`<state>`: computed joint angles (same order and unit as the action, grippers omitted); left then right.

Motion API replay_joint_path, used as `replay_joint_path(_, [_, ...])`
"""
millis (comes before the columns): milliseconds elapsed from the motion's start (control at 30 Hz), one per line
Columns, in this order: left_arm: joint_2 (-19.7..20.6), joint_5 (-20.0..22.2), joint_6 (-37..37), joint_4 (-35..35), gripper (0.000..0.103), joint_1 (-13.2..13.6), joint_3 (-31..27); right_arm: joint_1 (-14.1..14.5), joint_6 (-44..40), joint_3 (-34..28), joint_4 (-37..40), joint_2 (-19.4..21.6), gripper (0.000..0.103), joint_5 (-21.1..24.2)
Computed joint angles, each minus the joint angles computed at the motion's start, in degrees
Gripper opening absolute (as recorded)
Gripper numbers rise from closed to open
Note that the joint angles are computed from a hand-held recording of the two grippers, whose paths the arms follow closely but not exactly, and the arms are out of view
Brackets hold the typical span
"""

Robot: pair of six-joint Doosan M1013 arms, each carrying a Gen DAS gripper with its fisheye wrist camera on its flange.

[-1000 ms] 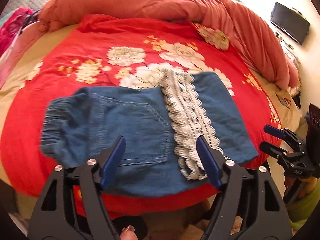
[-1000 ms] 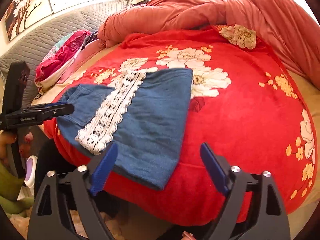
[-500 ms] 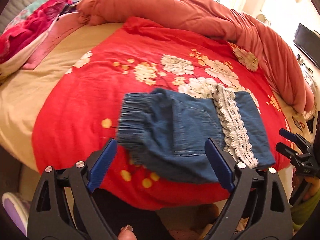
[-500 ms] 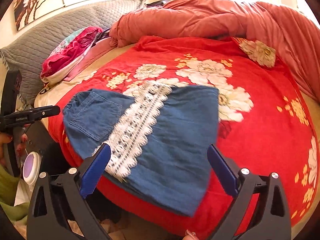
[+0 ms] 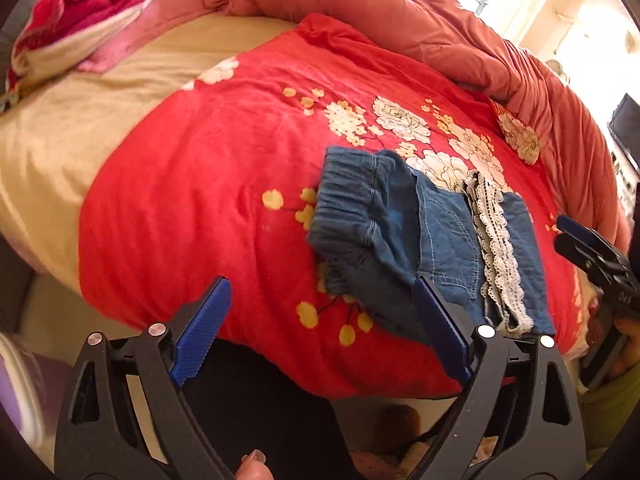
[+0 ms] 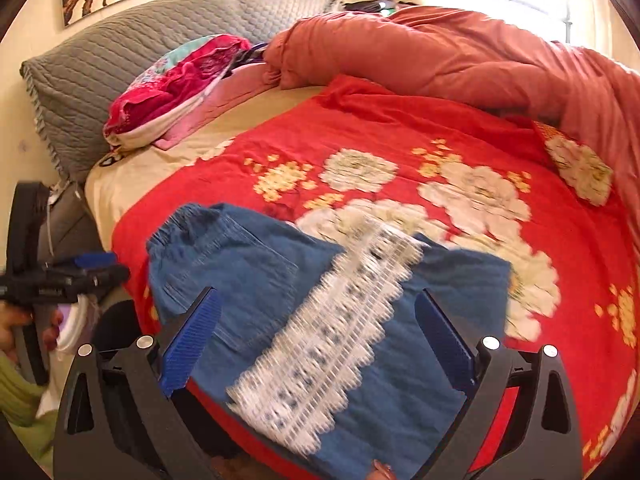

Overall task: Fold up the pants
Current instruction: 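Lift the waistband end and fold it over the pants with both grippers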

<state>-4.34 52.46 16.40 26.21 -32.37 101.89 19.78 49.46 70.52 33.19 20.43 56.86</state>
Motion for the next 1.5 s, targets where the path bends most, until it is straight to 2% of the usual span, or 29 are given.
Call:
replay_joint_path(167, [-0.58,-3.95,-1.33,-2.64,0.085,-0.03,1.63,1.50,-2.25,-4.72,0.35,2.78,0.097,3.46])
replay_joint_path(233, [-0.79,-6.94,-2.31,-4.49,0.083,0.14,2.51,2.53,-3.75,-7.38,-0.79,4.34,0.097,5.37])
replay_joint_path(367, [-0.98,-13.70,-2.15,-10.52,0.062,1.19,4.20,4.17,-5.46,-12.61,-2.38,7.65,0.097,8.99])
replay_joint_path(533, [-0.13,-18.11,0.76,-16.18,0.053,2.23,4.71,5.48,-6.51,-18.84,-1.96,11.54,0.097,14.16])
replay_joint_path(600, [0.23,-18.38,0.41,-16.32,0.053,2.48,4.71,6.13,-7.80,-21.69,-1.92,13.35,0.097,17.78])
replay_joint_path(733, [0.75,-19.80,-0.56,-16.45,0.053,3.07,4.89,7.71,-9.28,-25.00,-3.98,15.84,0.097,21.96])
replay_joint_path(867, [1.38,-20.74,1.32,-18.22,0.053,3.78,5.01,9.02,-10.10,-27.96,-5.54,18.30,0.096,25.56])
replay_joint_path(1067, [1.14,-22.87,3.25,-20.69,0.053,4.51,6.02,10.32,-9.56,-35.24,-6.37,23.51,0.095,34.02])
replay_joint_path(1133, [1.15,-23.32,3.53,-21.13,0.053,4.69,6.17,10.36,-7.81,-38.43,-5.13,25.81,0.086,38.30])
replay_joint_path(1167, [1.15,-23.82,3.49,-21.16,0.053,4.75,6.31,10.21,-6.96,-40.31,-3.74,27.20,0.074,41.36])
replay_joint_path(1200, [1.06,-24.15,3.48,-21.29,0.053,4.79,6.51,9.91,-6.12,-41.56,-1.31,28.35,0.068,44.20])
replay_joint_path(1233, [1.06,-24.57,3.27,-21.27,0.053,4.79,6.66,9.66,-5.91,-41.24,0.39,28.50,0.064,44.97])
replay_joint_path(1300, [0.90,-26.19,2.53,-20.92,0.054,4.82,7.26,8.99,-5.11,-40.74,3.65,28.62,0.047,46.21])
replay_joint_path(1400, [0.56,-26.76,0.98,-19.31,0.056,4.41,7.55,7.76,-6.54,-37.32,7.37,26.47,0.041,44.29])
replay_joint_path(1500, [0.04,-27.27,-0.92,-15.98,0.056,3.51,7.35,6.08,-6.74,-35.65,13.09,24.85,0.040,44.08])
